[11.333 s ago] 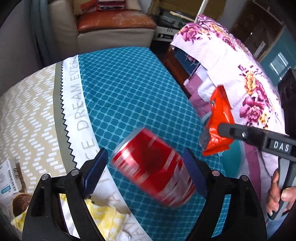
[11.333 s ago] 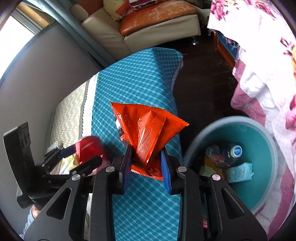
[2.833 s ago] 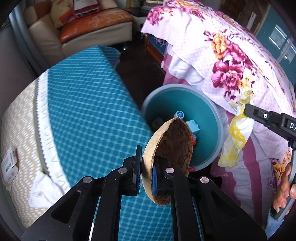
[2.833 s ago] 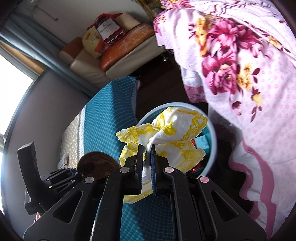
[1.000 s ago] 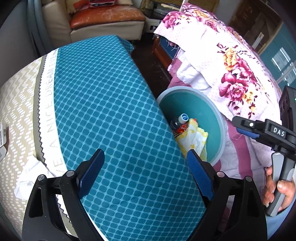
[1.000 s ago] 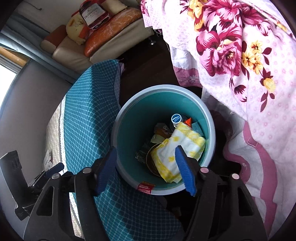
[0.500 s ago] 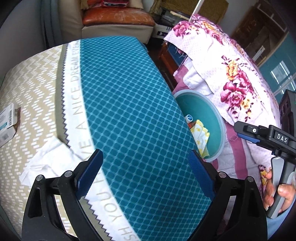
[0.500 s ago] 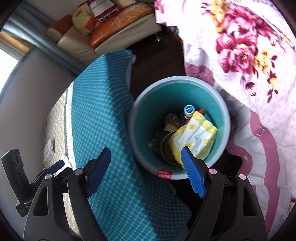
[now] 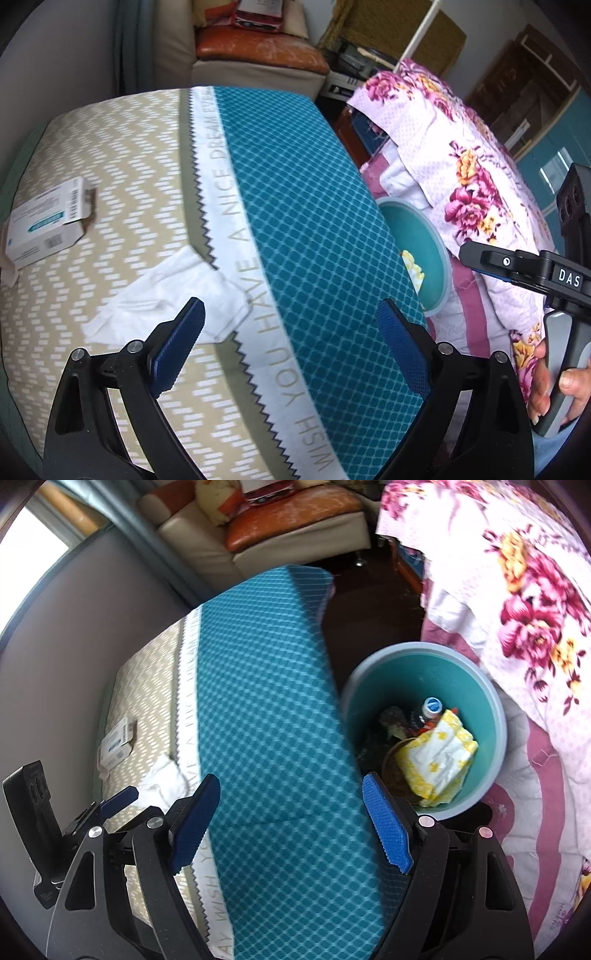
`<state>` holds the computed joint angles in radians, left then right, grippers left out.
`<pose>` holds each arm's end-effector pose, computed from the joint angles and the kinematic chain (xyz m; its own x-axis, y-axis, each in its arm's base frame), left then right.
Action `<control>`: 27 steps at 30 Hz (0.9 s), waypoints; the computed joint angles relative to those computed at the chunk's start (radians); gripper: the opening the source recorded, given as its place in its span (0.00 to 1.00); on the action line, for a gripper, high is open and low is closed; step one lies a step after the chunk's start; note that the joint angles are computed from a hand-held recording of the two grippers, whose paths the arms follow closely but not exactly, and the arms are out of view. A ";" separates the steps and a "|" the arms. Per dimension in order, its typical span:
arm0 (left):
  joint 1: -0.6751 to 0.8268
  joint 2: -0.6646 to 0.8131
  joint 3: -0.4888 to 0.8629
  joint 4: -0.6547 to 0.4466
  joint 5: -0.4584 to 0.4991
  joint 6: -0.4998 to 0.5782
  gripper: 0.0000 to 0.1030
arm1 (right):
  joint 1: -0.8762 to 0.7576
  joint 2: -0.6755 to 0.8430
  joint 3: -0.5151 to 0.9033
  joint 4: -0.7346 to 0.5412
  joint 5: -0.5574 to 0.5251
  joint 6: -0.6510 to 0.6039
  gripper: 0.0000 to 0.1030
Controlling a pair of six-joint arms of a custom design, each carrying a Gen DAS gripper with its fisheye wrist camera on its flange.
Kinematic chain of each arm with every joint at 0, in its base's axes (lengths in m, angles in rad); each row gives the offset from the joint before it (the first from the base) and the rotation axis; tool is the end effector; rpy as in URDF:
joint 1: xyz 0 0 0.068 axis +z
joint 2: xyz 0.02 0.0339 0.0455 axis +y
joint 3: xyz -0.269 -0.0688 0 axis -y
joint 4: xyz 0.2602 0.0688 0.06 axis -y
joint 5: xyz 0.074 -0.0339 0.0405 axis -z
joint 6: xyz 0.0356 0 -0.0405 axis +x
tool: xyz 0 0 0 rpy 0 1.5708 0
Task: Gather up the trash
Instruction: 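Move both open tools back over the white tissue and white box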
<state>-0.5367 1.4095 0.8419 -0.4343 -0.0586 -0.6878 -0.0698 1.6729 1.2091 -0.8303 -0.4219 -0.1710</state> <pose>0.2481 -0.1452 0.1974 -0.8663 -0.2221 -0.4475 -0.0862 0.9488 -0.3039 0.3363 -0.0089 0.2159 -0.9375 -0.0901 -0.3362 -0.2106 0.9159 0.3417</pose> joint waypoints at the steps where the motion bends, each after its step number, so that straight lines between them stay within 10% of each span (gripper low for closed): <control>1: 0.005 -0.015 -0.013 0.001 0.002 -0.002 0.92 | 0.017 -0.009 -0.005 0.001 0.005 0.007 0.74; 13: 0.158 -0.242 -0.218 -0.022 0.038 0.084 0.94 | 0.245 -0.035 -0.042 0.009 0.079 0.103 0.78; 27: 0.719 -0.498 -0.420 -0.142 0.251 0.492 0.94 | 0.562 0.169 0.037 0.077 0.157 0.205 0.78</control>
